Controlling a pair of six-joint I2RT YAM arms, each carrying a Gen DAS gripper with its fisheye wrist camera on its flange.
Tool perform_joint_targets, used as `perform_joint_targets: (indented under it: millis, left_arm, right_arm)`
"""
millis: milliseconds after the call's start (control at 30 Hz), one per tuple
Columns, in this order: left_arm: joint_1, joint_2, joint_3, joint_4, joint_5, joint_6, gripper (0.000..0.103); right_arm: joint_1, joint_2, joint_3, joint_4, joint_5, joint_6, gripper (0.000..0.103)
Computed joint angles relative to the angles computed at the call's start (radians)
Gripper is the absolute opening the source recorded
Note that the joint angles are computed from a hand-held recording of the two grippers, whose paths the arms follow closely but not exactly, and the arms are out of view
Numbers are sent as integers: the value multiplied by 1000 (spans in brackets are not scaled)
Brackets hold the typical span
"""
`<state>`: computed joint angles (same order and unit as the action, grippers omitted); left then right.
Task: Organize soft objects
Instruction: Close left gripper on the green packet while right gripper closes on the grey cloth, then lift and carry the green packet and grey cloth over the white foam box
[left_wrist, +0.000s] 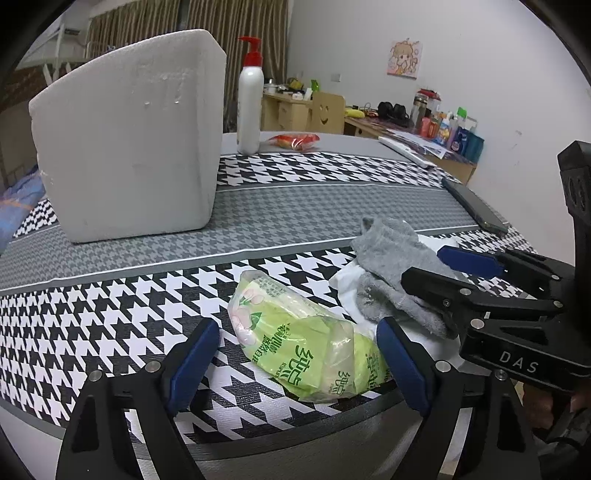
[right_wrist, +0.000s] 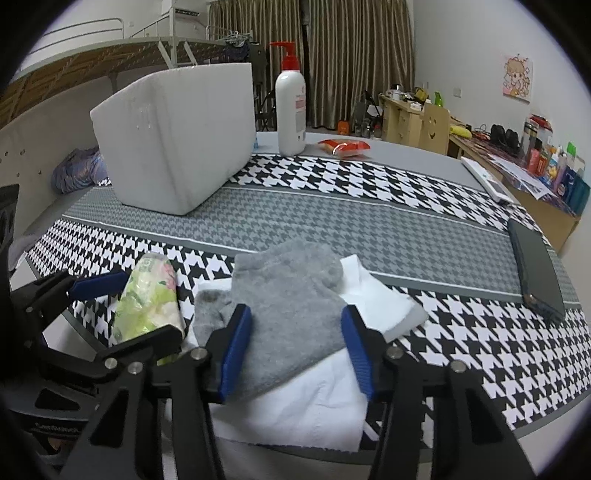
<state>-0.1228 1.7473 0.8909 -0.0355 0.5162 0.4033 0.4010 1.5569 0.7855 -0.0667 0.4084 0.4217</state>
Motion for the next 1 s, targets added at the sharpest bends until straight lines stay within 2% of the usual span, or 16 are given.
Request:
perform_joint_targets:
  millis: [133,200,433,500,867,1000]
  left_arm:
    - [-14,-8,-22,34,-31,4,85]
    - [-15,-11,-31,46,-34,13,78]
    - [-25,-26,-65,86,-45,39,68]
    - [-18,-27,-65,84,-37,38,61]
    - [19,-69,-82,78,16,50,60]
    - [30,-90,-90,80,31,54,60]
  right_arm:
    - [16,11,8,-15,37,-12,46]
    - [25,13,14,-30,61,-19,40]
    - [32,-11,12,-54,69,-25,22]
    - [35,-16,13,-54,67,-29,18]
    - [35,-76,1,-32,72,-12,16]
    - [22,-106,-4,-22,44,9,16]
